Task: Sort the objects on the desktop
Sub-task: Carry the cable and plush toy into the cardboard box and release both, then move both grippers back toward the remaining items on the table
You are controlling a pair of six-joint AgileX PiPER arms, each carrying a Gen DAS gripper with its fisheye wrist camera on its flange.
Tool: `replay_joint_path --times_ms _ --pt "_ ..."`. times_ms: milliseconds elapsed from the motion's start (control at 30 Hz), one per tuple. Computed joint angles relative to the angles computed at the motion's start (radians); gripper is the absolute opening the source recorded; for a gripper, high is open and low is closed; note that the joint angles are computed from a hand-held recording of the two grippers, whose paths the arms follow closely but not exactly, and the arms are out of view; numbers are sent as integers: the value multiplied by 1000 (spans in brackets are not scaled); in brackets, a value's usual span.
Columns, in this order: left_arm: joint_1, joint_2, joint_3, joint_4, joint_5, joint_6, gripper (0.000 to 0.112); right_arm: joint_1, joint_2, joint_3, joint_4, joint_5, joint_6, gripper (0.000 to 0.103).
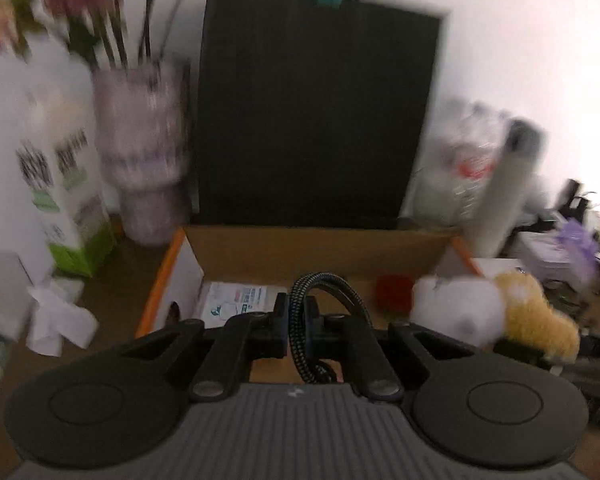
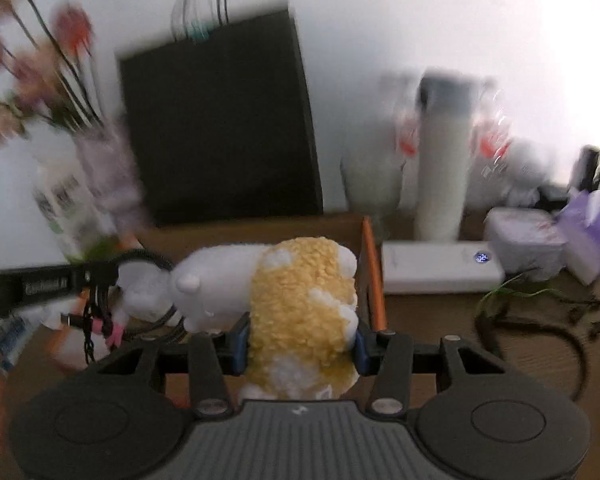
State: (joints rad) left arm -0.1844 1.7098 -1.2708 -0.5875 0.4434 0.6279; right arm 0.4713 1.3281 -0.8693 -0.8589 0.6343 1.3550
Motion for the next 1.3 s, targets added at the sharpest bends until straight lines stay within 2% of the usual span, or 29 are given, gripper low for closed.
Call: replay_joint_path --times_ms 67,100,167,233,300,367,433,467,533,567,633,700,733,767,833,867,967,1067,1167,1300 --pt "-11 110 -106 70 51 -58 8 -40 117 -61 32 -17 -61 46" --pt "-33 149 -134 130 43 -77 8 -53 182 -87 25 -32 -73 46" --pt "-86 178 -124 284 -34 -190 8 -64 261 -113 14 -47 -89 48" --pt "-117 220 -160 408 -34 -310 9 -30 344 -147 -95 18 -35 49" --pt "-138 266 -232 513 33 -441 12 -38 391 -181 -121 48 -43 50" --pt "-143 304 -283 529 82 -468 16 -68 410 -212 -88 43 -117 55" --pt "-118 314 -293 415 93 -357 36 -104 417 -248 2 33 -251 60" --pt "-105 310 -294 356 101 -301 40 -122 409 -253 42 20 -296 61" --pt "-74 282 -277 243 126 -197 47 -170 377 -269 179 -3 -406 64" --pt "-61 266 -275 212 149 -168 49 -180 355 -271 231 -8 -436 72" --pt "-39 231 -280 184 192 -162 62 -211 296 -265 315 -29 -494 80" --pt "-12 175 -267 125 224 -129 77 -235 243 -261 375 -39 -535 80" --pt "-1 147 -261 113 244 -121 80 -241 213 -262 419 -31 -556 80" --pt "5 116 -248 114 249 -125 82 -243 188 -264 456 -22 -571 81" --pt "1 56 -229 177 251 -196 95 -246 135 -264 520 -4 -598 84" --pt "-4 28 -220 227 253 -251 98 -241 111 -264 539 11 -601 84" --pt "3 -66 -167 328 273 -349 99 -220 52 -255 566 47 -600 84" --pt "26 -156 -92 348 286 -361 101 -161 -12 -231 531 96 -559 85" --pt "37 -266 20 358 264 -350 103 -59 -97 -186 445 151 -463 87" --pt "41 -445 195 364 236 -307 103 159 -198 -98 242 272 -243 88"
